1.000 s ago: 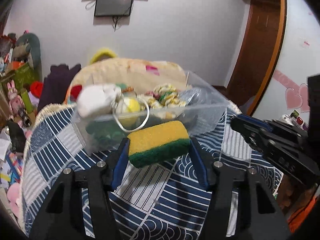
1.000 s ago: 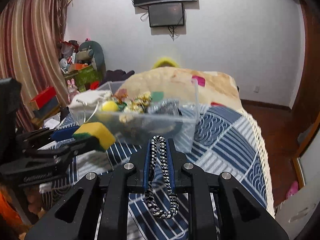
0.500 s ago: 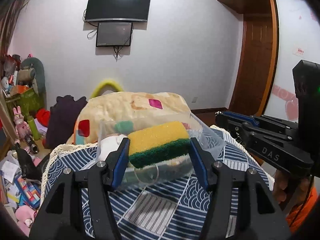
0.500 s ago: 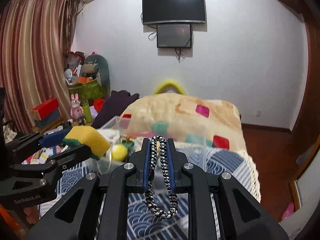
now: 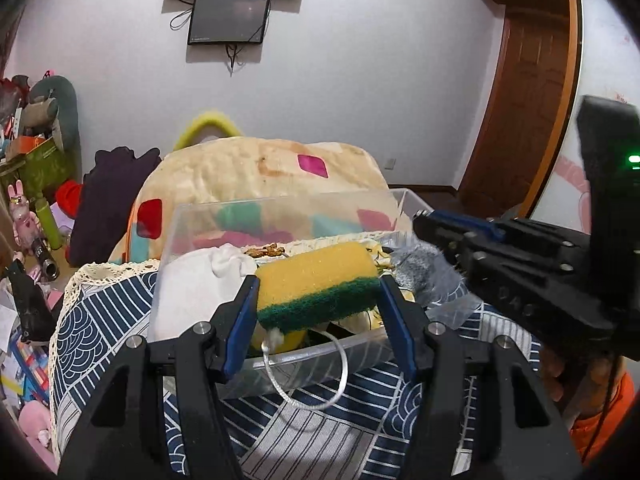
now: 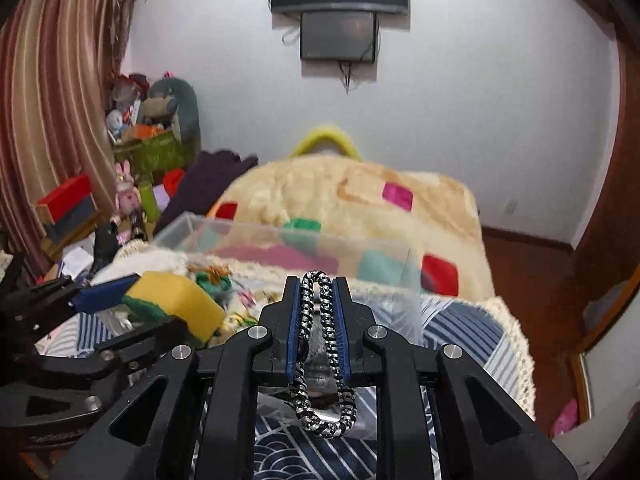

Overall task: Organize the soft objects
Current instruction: 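Lower the sponge and bracelet into the clear box and open both tools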

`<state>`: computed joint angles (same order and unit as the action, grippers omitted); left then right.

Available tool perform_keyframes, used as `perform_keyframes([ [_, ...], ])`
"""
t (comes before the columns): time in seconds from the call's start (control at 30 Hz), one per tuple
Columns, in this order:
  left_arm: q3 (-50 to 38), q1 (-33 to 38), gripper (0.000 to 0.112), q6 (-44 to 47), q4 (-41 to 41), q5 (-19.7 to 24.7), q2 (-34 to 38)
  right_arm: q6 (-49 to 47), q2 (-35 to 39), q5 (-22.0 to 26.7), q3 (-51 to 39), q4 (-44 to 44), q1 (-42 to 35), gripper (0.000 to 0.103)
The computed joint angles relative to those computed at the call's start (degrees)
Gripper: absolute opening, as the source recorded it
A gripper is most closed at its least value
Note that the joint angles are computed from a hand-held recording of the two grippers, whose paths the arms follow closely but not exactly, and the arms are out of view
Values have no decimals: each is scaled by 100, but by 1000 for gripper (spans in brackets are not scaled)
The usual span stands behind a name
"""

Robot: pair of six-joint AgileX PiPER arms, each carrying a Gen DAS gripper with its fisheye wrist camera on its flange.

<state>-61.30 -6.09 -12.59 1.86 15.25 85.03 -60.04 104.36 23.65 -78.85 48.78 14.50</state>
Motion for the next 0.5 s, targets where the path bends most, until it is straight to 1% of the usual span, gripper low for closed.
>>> perform_keyframes([
  [0.07,5,-40,59,-143,218,-50,55,293,148,105,-135,-321,-1,14],
  [0.17,-16,-121,60,-497,689,-68,131,531,327,464,-334,-572,-71,15],
  [0.23,-34,-207,65,-959,1202,10,163,720,359,515,-365,-790,-62,20],
  [0.27,-28,-247,69,-1123,1390,47,156,766,328,463,-317,-860,-48,22],
  [0.3,-21,-267,74,-1058,1349,102,142,789,282,451,-270,-899,-48,25],
  [0.33,-21,-249,75,-788,1079,135,143,783,259,469,-255,-899,-56,31],
  [0.37,-20,-205,75,-382,646,164,137,691,193,469,-185,-804,-78,37],
  [0.4,-8,-145,75,-16,207,188,130,590,162,452,-147,-699,-99,39],
  [0.43,15,-103,75,151,-12,182,119,448,107,422,-70,-569,-132,43],
  [0.5,117,-44,75,184,-93,136,29,233,-23,371,63,-382,-177,46],
])
